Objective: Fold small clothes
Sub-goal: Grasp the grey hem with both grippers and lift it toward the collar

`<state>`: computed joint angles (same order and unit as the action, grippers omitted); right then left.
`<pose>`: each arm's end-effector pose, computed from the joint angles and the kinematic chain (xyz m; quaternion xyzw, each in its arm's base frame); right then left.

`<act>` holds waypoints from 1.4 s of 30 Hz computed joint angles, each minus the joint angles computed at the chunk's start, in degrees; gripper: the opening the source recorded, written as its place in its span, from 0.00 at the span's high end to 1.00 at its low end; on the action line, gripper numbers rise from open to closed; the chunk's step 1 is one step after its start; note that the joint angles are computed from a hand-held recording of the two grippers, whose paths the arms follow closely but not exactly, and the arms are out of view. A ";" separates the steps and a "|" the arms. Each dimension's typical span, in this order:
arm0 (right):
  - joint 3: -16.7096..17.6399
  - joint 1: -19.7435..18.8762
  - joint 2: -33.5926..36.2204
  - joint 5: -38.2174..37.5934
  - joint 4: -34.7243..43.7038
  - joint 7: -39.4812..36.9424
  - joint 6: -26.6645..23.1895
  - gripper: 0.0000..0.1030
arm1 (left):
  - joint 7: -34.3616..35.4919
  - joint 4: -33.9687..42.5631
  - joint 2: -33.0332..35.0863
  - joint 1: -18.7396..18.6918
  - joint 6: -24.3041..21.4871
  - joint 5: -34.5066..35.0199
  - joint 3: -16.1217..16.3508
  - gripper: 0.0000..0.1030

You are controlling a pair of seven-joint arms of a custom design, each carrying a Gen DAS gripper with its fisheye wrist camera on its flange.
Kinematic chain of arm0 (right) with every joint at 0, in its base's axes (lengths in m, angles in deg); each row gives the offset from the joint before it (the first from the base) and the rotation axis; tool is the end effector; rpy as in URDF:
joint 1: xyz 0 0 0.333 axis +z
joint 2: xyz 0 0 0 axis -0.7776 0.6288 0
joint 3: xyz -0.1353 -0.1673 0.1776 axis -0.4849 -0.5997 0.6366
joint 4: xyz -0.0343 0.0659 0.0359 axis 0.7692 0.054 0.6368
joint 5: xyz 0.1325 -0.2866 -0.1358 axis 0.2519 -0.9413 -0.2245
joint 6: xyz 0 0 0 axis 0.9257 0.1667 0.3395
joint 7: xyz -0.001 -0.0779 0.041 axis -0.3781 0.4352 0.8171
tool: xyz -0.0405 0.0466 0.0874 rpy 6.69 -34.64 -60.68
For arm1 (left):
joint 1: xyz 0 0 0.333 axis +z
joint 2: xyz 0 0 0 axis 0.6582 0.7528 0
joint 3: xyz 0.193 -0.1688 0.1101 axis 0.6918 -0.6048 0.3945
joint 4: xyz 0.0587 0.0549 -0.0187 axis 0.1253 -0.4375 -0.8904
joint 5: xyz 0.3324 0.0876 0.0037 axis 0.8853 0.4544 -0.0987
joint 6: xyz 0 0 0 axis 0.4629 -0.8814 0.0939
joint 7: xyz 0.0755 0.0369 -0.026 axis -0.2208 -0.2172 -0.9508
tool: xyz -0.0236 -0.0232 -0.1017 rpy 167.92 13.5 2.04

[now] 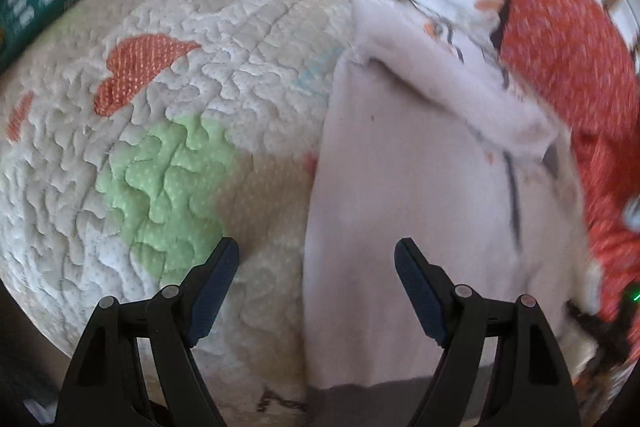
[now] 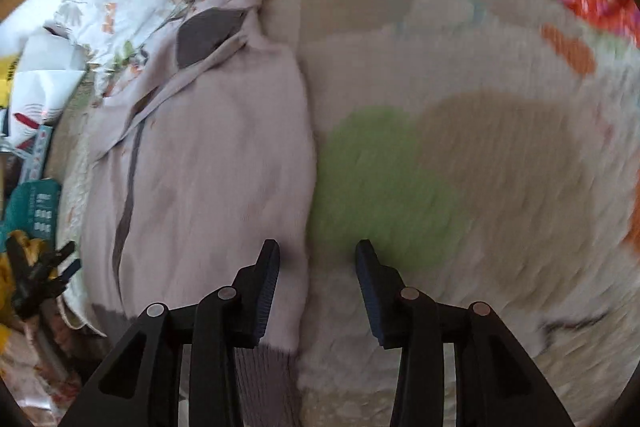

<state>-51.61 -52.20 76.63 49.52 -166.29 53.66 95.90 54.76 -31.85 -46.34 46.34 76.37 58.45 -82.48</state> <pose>0.6490 0.0242 0.3873 -0.6314 0.7244 -0.0055 0.2766 0.6248 -0.0042 0.3943 -0.7870 0.5555 -0.2498 0.0982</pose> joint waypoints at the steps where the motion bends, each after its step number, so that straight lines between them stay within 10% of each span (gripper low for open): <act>1: 1.01 -0.97 -0.71 2.14 -1.23 -1.78 0.40 0.53 | 0.07 -1.69 -0.85 -0.68 1.22 1.31 0.31 0.23; 10: 7.51 -7.28 -4.07 33.33 -9.59 -22.79 -4.01 0.50 | 25.47 -16.86 -10.18 6.41 6.90 -30.71 -11.22 0.43; 18: 4.37 -4.35 -6.50 41.23 -13.87 -27.96 -10.77 0.50 | 39.64 -22.06 -14.89 3.93 3.01 -53.77 -10.29 0.45; 26: 0.91 0.82 -10.32 44.19 -19.45 -31.52 -6.47 0.57 | 30.96 -21.65 -13.51 -3.48 5.29 -45.45 -4.95 0.48; 29: -0.18 2.74 -10.60 40.45 -20.31 -27.97 -2.02 0.95 | 21.58 -22.14 -13.49 -5.78 5.76 -36.87 -1.73 0.89; 35: -0.23 2.14 -14.56 43.67 -23.74 -30.04 -1.82 0.96 | 29.89 -25.99 -20.70 -3.69 4.37 -50.04 -2.32 0.93; 42: -4.16 3.20 -26.38 43.91 -35.31 -33.88 -8.36 0.96 | 26.81 -38.84 -36.27 -8.40 4.65 -47.25 0.69 0.93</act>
<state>-55.77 -49.01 50.25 93.42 -201.61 19.78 87.54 81.57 -70.69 -82.61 37.94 81.02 11.20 -81.79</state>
